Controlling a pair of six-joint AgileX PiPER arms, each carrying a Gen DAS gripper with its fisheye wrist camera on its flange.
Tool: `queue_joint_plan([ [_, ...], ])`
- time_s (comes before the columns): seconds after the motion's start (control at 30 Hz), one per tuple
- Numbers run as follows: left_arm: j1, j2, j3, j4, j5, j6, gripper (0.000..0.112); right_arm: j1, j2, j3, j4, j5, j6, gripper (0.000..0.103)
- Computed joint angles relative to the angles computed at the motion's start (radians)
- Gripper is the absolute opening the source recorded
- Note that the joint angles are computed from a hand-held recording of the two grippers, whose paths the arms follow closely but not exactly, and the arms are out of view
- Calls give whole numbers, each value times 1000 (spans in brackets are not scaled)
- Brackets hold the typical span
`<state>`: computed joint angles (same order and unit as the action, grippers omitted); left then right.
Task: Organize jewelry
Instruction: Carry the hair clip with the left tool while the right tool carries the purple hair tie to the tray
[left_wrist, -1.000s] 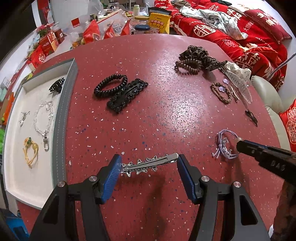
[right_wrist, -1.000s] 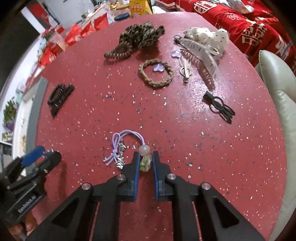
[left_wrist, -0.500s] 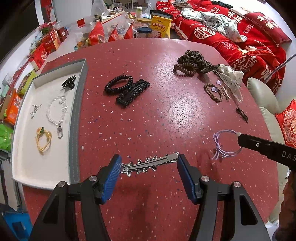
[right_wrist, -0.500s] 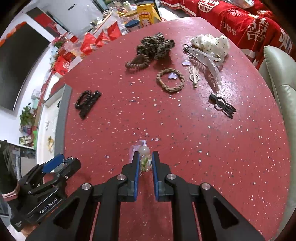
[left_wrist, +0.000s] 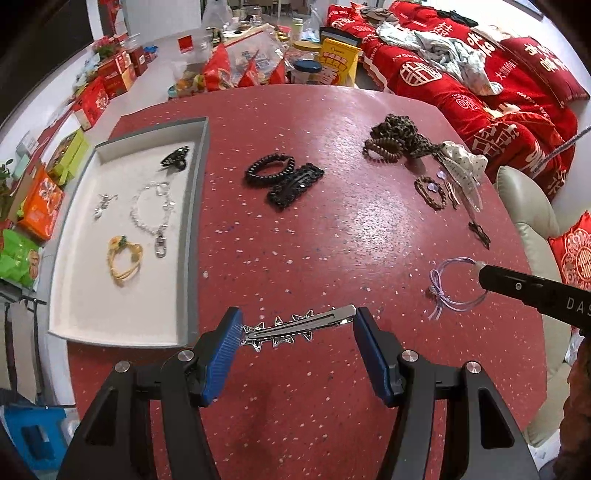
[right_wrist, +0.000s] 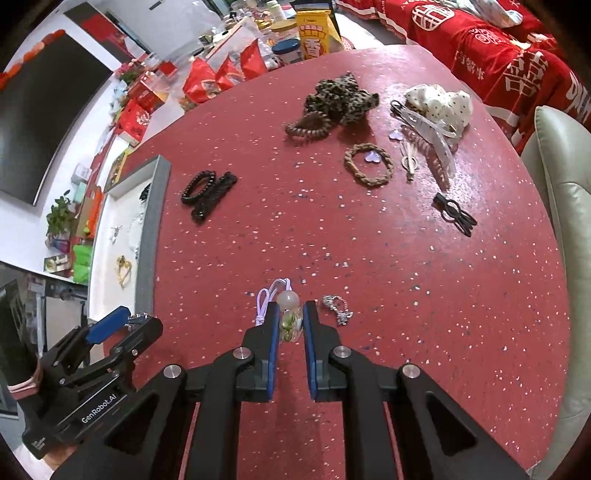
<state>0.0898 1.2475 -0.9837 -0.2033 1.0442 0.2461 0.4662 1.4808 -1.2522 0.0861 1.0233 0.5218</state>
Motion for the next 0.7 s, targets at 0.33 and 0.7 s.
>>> queue_joint_plan([
  [0.33, 154, -14, -52, -36, 77, 97, 63, 87, 62, -148, -32, 71, 52, 13],
  [0.7, 394, 20, -99, -96, 116, 249, 63, 191, 208, -369, -43, 126, 79, 13],
])
